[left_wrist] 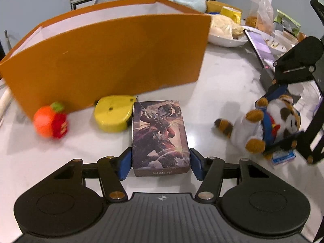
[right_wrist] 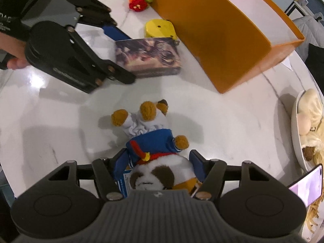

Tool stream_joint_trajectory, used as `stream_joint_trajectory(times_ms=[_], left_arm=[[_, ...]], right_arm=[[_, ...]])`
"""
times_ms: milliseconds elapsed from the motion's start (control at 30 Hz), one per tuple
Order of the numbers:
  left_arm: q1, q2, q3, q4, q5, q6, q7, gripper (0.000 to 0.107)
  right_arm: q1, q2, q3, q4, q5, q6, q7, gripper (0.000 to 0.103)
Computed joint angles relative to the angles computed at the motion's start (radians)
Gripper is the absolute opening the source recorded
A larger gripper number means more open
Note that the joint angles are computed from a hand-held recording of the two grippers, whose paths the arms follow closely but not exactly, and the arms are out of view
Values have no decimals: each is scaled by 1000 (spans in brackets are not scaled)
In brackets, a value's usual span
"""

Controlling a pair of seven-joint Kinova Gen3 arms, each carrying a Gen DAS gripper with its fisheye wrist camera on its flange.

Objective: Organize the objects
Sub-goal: 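Move both tools back toward the remaining items on the table, then grasp the tarot card deck with the left tool while the right tool grasps the plush raccoon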

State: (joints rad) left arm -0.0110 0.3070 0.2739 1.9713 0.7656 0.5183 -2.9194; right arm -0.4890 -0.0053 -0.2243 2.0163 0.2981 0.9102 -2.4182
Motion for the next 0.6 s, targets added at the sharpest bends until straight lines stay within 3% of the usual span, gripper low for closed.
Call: stream_joint_trajectory(times_ms=[167,400,467,600], left_arm=[[-43,-32,-48,8,-38,65,-15,68],[-56,-57,-105,-4,-107,149,2,69],[-63,-60,-109,3,-90,146,-2,72],[-57,-68,-95,50,-35,53,-31,85]], right_arm=[[-6,18,-2,-17,9,-39,-6,58],[-36,53,10,-49,104,-79,-139,54],[-35,54,17,-52,117,-95,-166,54],[-29,89,29,-75,100,-97,-138,57]])
